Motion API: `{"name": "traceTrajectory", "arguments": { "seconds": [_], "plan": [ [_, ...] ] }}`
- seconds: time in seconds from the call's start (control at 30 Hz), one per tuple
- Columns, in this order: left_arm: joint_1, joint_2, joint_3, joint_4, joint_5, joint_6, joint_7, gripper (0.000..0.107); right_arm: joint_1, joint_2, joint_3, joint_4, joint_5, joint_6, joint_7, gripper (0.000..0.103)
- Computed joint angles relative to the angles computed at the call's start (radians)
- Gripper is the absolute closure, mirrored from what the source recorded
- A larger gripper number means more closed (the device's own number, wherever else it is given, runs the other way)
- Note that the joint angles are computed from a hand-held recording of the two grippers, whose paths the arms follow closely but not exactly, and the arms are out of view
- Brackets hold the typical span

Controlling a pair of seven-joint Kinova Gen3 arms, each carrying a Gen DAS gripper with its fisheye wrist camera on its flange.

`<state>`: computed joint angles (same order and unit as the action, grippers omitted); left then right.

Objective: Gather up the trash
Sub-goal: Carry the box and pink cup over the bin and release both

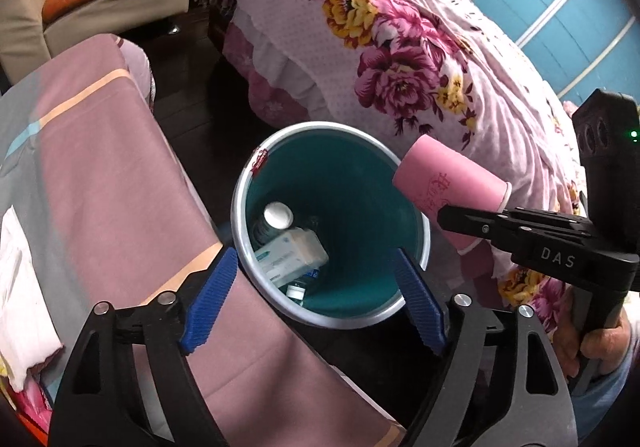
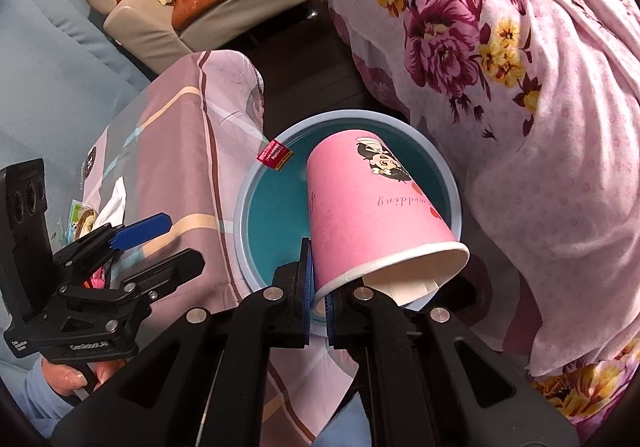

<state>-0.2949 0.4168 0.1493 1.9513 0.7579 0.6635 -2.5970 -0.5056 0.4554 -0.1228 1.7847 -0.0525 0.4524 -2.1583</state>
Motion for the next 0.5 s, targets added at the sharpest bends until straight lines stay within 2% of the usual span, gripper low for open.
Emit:
{"name": "traceTrajectory", "arguments": {
  "seconds": [0.13,0.23,0.27,0.3,0.33,0.5],
  "plan": [
    [-0.012,-0.014,-0.005,0.018,0.006,-0.001,-0.013,0.025,-0.002,0.013,-0.004,-0.027,0.001,0.034,0.004,0.094],
    [-0.023,-0.028,-0.009,0.037,0.02,-0.004,-0.031,0.019,-0.015,0.017,0.003,-0.043,0.008,0.055,-0.007,0.089],
    [-0.027,-0.033,-0.011,0.042,0.024,-0.002,-0.04,0.019,-0.025,0.017,0.011,-0.048,0.016,0.061,-0.018,0.077],
    [-0.03,-0.037,-0.014,0.044,0.026,0.002,-0.045,0.019,-0.034,0.016,0.018,-0.051,0.023,0.065,-0.028,0.059],
    [-0.033,-0.039,-0.018,0.046,0.027,0.008,-0.05,0.019,-0.046,0.014,0.026,-0.053,0.034,0.067,-0.042,0.053],
    [-0.049,-0.053,-0.036,0.057,0.04,0.031,-0.07,0.017,-0.075,0.009,0.035,-0.072,0.069,0.095,-0.082,0.044]
  ]
}}
